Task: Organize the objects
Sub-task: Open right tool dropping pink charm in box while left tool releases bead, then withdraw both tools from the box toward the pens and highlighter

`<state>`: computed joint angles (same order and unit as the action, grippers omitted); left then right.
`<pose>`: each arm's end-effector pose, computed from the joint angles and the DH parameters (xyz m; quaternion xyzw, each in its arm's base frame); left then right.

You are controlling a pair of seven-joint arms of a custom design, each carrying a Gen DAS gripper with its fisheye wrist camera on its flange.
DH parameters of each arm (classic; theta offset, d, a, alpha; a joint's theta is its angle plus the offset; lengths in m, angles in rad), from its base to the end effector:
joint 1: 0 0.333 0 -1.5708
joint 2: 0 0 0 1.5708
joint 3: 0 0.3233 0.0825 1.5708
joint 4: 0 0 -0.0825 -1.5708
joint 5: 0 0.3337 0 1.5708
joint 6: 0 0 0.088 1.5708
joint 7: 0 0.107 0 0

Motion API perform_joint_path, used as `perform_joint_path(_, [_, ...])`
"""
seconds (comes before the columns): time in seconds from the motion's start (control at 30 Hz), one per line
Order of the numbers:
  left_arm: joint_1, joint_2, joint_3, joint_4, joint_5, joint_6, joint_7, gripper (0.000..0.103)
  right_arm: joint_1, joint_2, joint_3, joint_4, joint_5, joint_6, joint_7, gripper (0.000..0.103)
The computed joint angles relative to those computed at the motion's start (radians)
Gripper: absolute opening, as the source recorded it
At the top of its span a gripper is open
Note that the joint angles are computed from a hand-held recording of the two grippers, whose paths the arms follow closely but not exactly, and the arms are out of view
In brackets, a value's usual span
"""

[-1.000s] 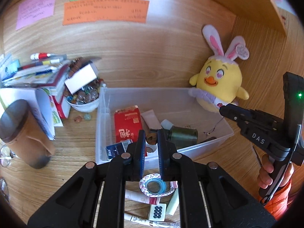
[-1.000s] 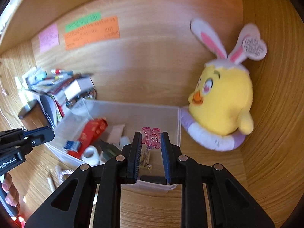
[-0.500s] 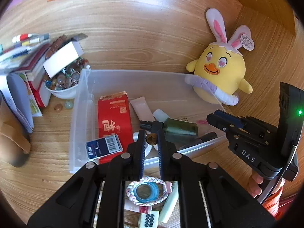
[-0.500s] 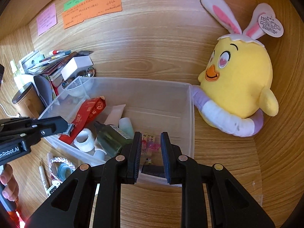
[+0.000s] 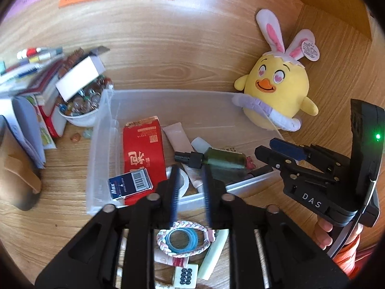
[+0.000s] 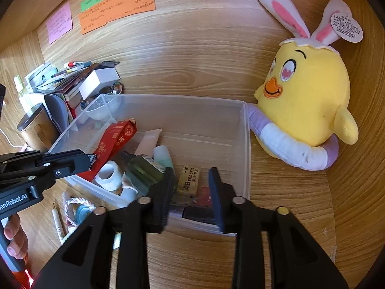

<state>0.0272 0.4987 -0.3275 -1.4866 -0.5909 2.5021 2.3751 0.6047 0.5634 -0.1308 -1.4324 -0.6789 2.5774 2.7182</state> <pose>0.6747 -0.1536 0.4813 -0.4165 0.8238 -0.3796 0.0614 0.6165 0.3541 0.4570 -0.5995 0.7005 -0.2735 0.2742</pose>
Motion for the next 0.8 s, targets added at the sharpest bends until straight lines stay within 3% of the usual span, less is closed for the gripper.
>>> perform_joint_path(0.27, [0.038, -0.103, -0.027, -0.134, -0.118, 0.112, 0.141, 0.059, 0.047, -0.045, -0.024, -0.03, -0.11, -0.016, 0.086, 0.06])
perform_joint_path(0.43, [0.045, -0.145, -0.011, -0.182, -0.187, 0.128, 0.197, 0.078, 0.07, -0.075, -0.011, -0.047, -0.193, -0.044, 0.146, 0.072])
perform_joint_path(0.57, [0.043, -0.17, 0.01, -0.224, -0.214, 0.142, 0.226, 0.082, 0.078, -0.083, 0.012, -0.054, -0.239, -0.066, 0.18, 0.074])
perform_joint_path(0.8, [0.045, -0.194, 0.044, -0.302, -0.229, 0.128, 0.247, 0.086, 0.068, -0.07, 0.051, -0.065, -0.205, -0.067, 0.169, 0.076])
